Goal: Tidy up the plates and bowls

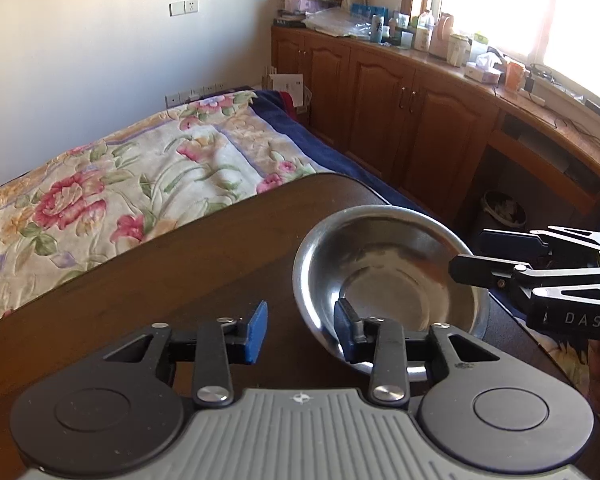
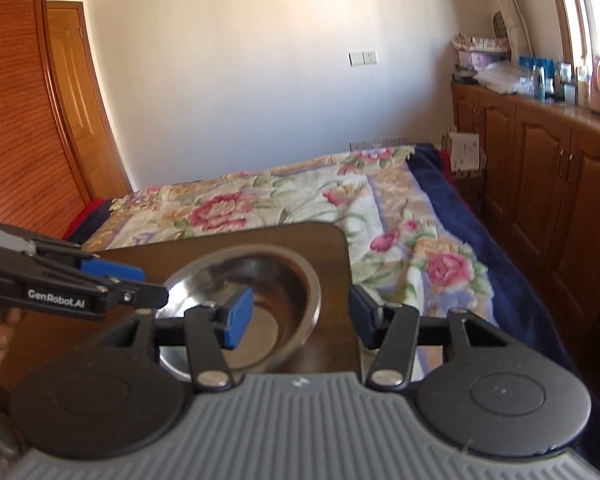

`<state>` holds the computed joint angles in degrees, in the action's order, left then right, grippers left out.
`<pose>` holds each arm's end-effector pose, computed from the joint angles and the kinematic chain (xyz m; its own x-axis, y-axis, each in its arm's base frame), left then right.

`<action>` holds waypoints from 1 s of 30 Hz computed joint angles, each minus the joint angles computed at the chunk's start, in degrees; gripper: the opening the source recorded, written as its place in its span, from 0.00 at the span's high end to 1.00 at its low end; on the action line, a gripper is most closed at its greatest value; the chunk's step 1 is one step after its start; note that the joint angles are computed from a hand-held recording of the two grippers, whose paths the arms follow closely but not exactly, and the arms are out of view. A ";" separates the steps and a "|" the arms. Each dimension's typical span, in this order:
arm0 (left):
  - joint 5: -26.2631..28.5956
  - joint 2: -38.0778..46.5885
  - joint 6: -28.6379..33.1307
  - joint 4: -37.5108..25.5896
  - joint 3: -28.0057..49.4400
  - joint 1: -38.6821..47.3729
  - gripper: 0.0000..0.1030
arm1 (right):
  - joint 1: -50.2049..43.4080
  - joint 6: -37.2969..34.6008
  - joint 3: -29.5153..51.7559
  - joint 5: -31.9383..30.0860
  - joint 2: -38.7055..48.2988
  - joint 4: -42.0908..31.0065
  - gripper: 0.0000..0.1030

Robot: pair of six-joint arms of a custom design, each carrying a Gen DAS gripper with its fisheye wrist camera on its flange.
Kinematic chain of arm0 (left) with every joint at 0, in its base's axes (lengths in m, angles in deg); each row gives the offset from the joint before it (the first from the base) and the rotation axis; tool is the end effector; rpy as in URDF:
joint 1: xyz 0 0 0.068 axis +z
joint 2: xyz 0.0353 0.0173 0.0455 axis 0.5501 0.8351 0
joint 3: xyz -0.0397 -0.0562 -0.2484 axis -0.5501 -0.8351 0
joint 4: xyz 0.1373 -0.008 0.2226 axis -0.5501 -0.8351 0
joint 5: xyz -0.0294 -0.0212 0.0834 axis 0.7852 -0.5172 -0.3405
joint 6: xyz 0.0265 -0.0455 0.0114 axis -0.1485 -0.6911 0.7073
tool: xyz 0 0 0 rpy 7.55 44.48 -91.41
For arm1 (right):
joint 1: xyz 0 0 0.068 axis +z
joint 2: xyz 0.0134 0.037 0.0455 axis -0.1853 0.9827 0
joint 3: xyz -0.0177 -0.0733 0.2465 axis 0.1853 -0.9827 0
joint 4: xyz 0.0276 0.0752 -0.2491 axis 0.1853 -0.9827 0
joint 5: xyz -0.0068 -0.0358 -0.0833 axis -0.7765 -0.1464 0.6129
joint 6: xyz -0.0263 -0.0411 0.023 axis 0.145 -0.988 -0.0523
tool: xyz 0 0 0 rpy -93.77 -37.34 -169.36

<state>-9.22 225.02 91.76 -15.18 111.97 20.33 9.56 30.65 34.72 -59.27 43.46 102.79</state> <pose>0.3957 -0.1109 0.0023 -0.3637 0.6224 -0.6931 0.8761 0.4814 -0.0273 0.2474 0.0740 0.0026 -0.4230 0.3350 -0.8419 0.3079 0.9270 0.2141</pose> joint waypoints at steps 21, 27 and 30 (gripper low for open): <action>2.57 -5.90 0.35 -1.45 -4.79 2.40 0.80 | 1.69 3.60 -1.99 -4.11 -3.98 0.03 0.85; 4.97 -11.31 2.09 -2.01 -9.05 4.99 0.80 | 4.00 2.82 -3.47 -1.68 -9.67 -2.82 0.85; 6.54 -14.67 3.47 -1.95 -12.06 6.68 0.80 | 5.47 2.74 -3.92 -0.08 -12.10 -4.40 0.85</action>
